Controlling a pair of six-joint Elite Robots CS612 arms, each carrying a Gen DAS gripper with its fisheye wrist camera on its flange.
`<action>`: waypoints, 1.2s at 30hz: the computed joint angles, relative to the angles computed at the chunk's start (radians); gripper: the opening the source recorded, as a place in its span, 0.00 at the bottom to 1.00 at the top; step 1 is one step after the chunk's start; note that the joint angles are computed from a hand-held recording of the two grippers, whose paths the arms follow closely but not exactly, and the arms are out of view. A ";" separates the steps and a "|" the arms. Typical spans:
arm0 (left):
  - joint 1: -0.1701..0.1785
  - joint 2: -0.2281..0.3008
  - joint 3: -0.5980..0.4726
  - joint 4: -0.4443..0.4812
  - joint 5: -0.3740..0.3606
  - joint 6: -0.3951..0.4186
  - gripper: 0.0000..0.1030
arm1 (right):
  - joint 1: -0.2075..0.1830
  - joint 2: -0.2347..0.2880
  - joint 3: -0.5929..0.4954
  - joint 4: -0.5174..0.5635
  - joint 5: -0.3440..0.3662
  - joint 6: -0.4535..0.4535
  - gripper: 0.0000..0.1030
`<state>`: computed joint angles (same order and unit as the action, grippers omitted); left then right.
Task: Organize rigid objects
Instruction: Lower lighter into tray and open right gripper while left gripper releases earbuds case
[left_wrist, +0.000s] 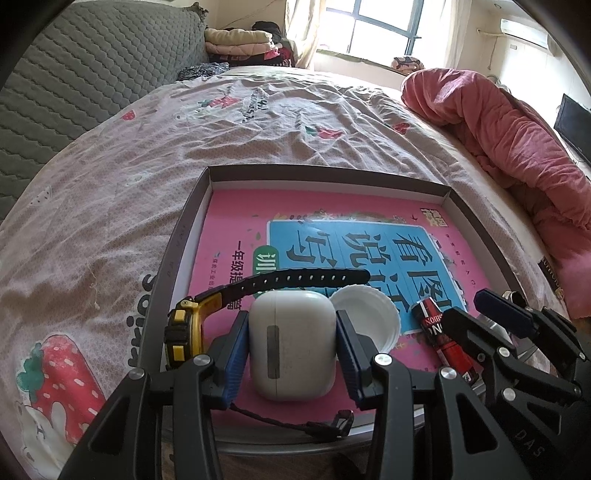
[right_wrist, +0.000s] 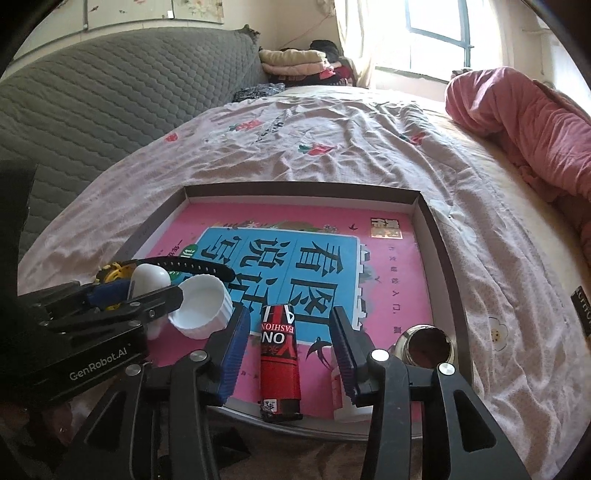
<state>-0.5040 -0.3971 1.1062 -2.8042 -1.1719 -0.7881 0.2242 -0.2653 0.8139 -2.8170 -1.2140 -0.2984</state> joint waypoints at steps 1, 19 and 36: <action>0.000 0.000 0.000 0.000 -0.003 -0.003 0.44 | 0.000 0.000 0.001 -0.003 0.001 -0.002 0.44; 0.003 -0.009 0.006 0.011 -0.018 -0.018 0.44 | -0.006 -0.008 0.023 -0.071 0.000 0.010 0.54; -0.013 -0.052 0.056 -0.004 0.053 -0.021 0.44 | -0.020 -0.020 0.050 -0.130 0.026 0.026 0.58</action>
